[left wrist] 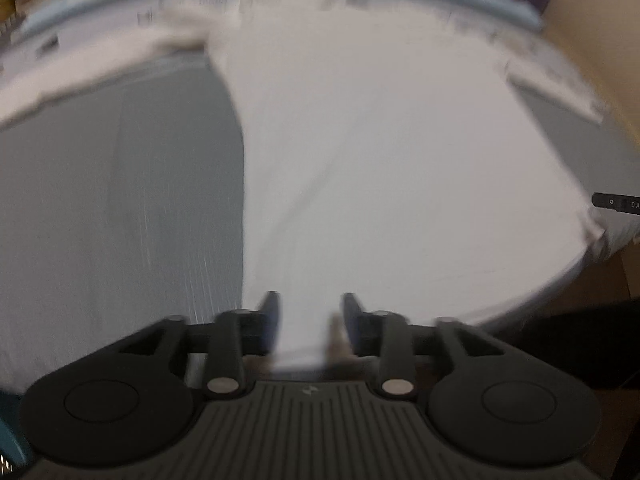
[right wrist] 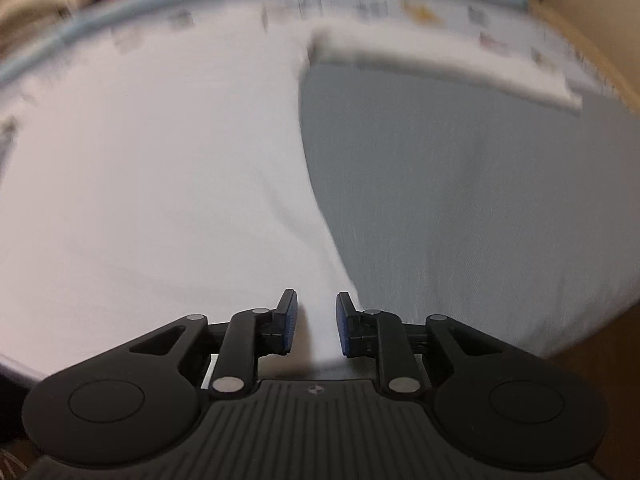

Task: Fold small clothes
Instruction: 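Grasp the shirt hem with both grippers and pull it straight, then open both grippers and lift them back above the spread shirt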

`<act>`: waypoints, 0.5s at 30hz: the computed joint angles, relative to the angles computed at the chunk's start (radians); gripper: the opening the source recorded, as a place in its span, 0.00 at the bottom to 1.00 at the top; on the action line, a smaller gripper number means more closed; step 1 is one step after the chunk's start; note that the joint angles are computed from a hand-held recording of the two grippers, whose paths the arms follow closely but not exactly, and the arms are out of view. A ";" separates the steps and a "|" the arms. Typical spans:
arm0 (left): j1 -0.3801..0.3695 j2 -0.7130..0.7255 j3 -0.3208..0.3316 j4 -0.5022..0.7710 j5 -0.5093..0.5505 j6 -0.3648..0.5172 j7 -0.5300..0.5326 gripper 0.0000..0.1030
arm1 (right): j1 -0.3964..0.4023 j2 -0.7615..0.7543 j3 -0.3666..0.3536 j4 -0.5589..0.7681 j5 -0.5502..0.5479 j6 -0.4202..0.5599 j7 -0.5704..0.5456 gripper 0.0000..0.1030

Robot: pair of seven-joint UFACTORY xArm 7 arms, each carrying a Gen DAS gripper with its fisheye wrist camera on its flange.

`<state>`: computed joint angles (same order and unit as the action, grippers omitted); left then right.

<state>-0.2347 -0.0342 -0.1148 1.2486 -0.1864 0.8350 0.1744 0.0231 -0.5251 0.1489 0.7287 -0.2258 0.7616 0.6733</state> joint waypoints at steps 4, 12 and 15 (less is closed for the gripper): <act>-0.011 -0.028 -0.015 -0.041 0.057 -0.135 -0.051 0.59 | -0.072 -0.072 0.079 -0.031 -0.149 -0.181 0.070 0.29; -0.021 -0.027 -0.025 -0.059 0.188 -0.369 -0.151 0.81 | -0.218 -0.082 0.164 0.057 -0.277 -0.395 0.226 0.39; -0.020 -0.037 -0.025 -0.089 0.218 -0.428 -0.184 0.83 | -0.292 -0.072 0.206 0.095 -0.331 -0.471 0.238 0.52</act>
<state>-0.2542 -0.0715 -0.1394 1.1592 0.0321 0.4072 -0.0096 -0.2694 -0.5970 0.3545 0.8237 -0.5569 0.2902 0.9110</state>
